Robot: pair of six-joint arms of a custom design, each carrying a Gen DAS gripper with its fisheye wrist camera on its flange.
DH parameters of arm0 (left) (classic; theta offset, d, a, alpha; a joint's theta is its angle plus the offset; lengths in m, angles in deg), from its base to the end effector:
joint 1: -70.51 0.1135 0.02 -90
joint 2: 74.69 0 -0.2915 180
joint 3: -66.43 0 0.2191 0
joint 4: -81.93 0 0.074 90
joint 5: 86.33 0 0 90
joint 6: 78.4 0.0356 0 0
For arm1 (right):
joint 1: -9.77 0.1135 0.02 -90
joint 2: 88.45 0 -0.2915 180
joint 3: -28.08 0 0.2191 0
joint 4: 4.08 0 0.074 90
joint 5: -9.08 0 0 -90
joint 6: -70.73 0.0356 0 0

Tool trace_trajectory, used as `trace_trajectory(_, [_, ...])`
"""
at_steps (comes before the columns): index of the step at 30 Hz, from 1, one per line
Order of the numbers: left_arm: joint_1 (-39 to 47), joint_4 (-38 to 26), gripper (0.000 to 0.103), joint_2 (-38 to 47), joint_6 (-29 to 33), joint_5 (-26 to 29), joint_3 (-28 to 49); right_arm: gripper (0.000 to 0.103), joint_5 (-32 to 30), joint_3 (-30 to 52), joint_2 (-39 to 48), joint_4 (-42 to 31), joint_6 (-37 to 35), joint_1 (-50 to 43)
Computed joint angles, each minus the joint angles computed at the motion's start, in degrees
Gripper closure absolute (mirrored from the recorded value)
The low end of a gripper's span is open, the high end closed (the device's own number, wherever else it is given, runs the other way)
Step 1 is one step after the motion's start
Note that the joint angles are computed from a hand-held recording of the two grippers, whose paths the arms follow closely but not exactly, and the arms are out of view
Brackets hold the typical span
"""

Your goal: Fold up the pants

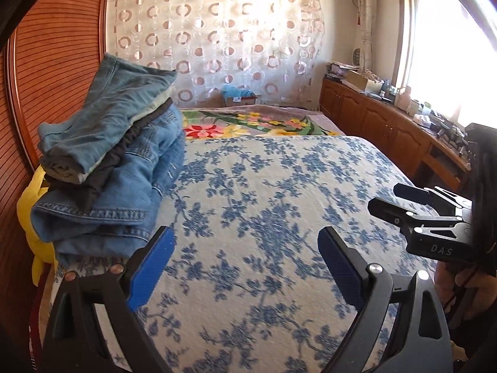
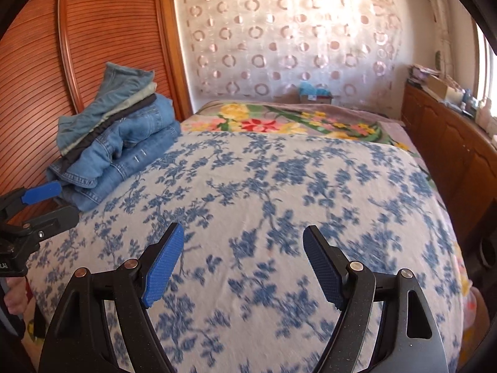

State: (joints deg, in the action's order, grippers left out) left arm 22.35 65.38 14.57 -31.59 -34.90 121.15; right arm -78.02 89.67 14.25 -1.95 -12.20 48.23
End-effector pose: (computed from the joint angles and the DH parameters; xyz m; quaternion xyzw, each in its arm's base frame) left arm 0.1904 -0.1794 0.2015 -0.0713 0.8939 -0.0073 0.4424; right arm 0.2629 0.2065 0.1849 -0.2336 0.8715 0.1455 0.4058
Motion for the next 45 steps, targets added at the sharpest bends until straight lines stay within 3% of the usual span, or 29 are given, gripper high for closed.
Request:
trace_trajectory(8, [-10.86,-12.71,0.009,-1.31,-9.04,-8.63,5.48,0.022,4.21,-8.09,-10.86,0.2,1.93,2.34])
trace_trajectory(17, [-18.6,-28.4,0.009,-1.34,-19.61,-15.76,12.6,0.022,6.43,-10.06,-19.47,-4.11,1.96,5.71])
trace_trajectory(39, [-28.06,-44.85,0.009,-1.21,-31.85,-23.8,20.08,0.022,16.36,-15.0,-39.25,-12.13,4.29,10.96])
trace_trajectory(45, [-28.78,-47.11,0.009,-1.13,-35.18,-24.32,20.19,0.022,18.13,-15.49,-41.13,-12.33,4.46,12.01])
